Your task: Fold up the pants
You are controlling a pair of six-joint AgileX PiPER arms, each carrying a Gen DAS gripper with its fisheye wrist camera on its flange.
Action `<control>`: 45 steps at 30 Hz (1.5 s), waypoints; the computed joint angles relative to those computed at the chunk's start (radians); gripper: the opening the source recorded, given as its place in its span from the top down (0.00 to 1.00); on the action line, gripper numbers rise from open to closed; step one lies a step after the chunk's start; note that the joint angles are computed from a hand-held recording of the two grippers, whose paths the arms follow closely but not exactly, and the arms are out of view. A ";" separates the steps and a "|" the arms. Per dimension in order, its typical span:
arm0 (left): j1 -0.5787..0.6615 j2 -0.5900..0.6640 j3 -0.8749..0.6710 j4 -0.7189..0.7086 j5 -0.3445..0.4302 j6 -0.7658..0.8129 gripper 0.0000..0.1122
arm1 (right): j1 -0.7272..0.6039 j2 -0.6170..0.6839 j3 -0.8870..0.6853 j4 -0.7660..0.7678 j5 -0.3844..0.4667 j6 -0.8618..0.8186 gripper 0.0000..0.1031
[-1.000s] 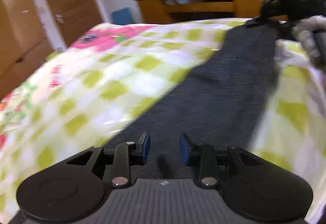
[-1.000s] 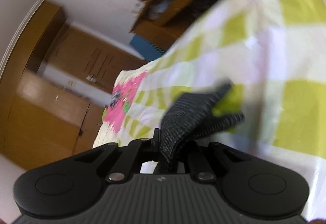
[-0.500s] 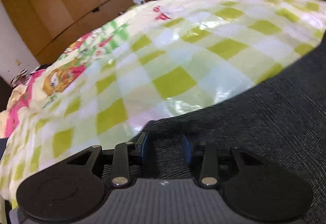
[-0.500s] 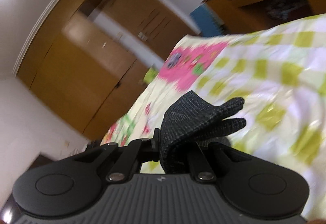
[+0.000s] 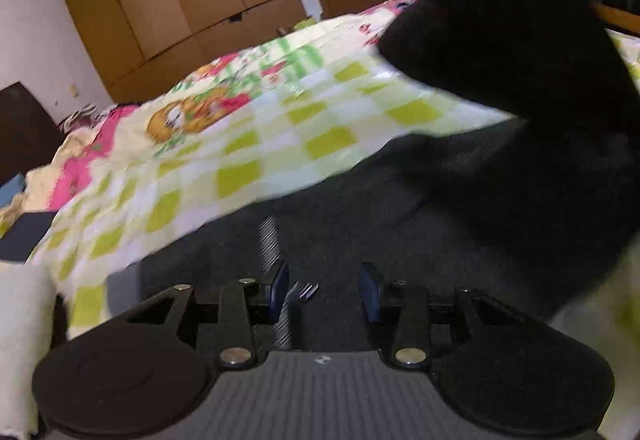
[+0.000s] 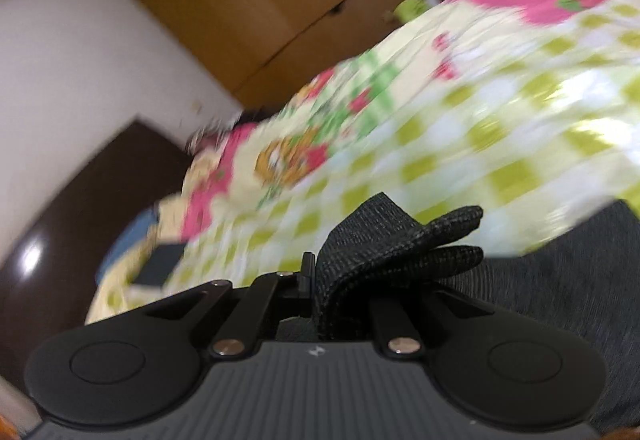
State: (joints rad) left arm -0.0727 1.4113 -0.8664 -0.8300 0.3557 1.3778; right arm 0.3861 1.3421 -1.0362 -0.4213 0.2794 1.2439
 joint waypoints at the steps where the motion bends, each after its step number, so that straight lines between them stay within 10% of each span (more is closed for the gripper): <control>1: 0.042 -0.002 0.002 -0.034 0.029 0.040 0.53 | 0.043 0.050 -0.047 -0.044 0.011 0.050 0.94; 21: 0.394 0.118 -0.101 -0.160 0.307 0.107 0.50 | 0.419 0.680 -0.863 -0.196 0.521 -0.217 0.92; 30: 0.468 0.133 -0.127 -0.161 0.404 0.100 0.50 | 0.438 0.759 -1.009 -0.137 0.604 -0.394 0.78; 45: 0.554 0.174 -0.164 -0.207 0.439 0.088 0.50 | 0.451 0.966 -1.395 -0.126 0.741 -0.503 0.86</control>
